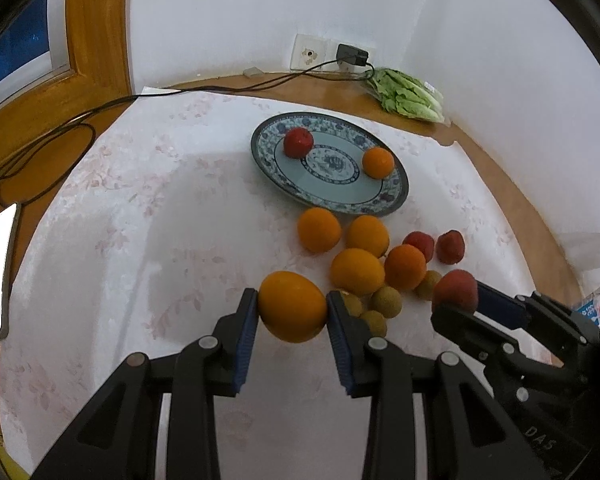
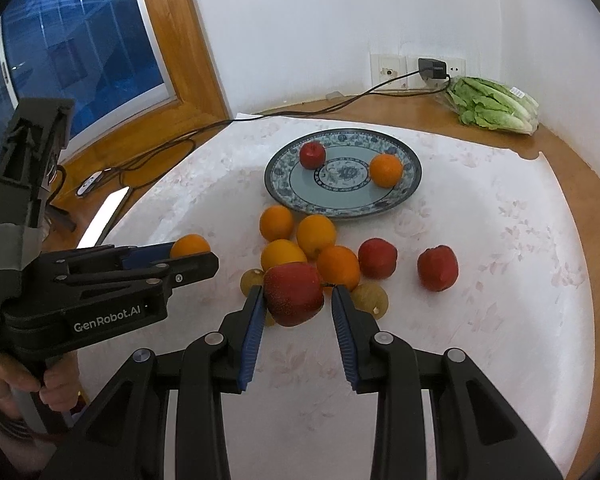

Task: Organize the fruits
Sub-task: 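Lift the held orange and red apple off the table with both grippers, then carry the orange and red apple over the plate with both grippers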

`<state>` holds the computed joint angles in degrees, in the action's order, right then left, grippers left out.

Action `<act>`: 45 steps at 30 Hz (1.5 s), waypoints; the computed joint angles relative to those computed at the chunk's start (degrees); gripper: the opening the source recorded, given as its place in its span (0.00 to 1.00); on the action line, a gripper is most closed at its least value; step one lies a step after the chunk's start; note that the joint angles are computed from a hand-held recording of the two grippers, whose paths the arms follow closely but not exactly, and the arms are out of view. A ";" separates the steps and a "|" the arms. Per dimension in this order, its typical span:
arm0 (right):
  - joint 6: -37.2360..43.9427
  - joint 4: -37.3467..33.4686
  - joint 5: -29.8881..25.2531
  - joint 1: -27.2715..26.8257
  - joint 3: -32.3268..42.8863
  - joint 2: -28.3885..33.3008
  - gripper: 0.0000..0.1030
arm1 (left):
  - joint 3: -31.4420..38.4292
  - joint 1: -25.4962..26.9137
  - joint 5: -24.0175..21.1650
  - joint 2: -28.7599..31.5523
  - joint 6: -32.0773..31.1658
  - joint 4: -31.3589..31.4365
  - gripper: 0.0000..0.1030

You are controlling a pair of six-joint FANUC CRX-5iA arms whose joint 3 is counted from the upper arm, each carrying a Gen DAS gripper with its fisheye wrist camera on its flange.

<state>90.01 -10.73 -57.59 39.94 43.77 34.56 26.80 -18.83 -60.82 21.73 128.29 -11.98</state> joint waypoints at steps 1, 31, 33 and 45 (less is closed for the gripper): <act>0.08 -0.10 0.08 -0.07 0.06 0.03 0.34 | 0.30 -0.09 -0.19 0.11 0.05 -0.18 0.35; 0.88 -0.60 -3.32 -2.04 11.12 5.93 0.34 | 10.18 0.20 -3.75 6.00 -0.26 -1.36 0.35; 1.00 -0.69 -3.74 -2.08 11.98 6.43 0.34 | 10.35 0.34 -3.73 6.20 -0.26 -1.16 0.35; 0.00 0.44 -6.20 -2.37 17.47 9.75 0.34 | 13.06 1.15 -4.07 8.04 -1.45 -0.53 0.35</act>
<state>90.02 -10.30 -63.79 37.57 61.25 44.31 39.86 -17.68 -64.88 29.77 126.85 -12.51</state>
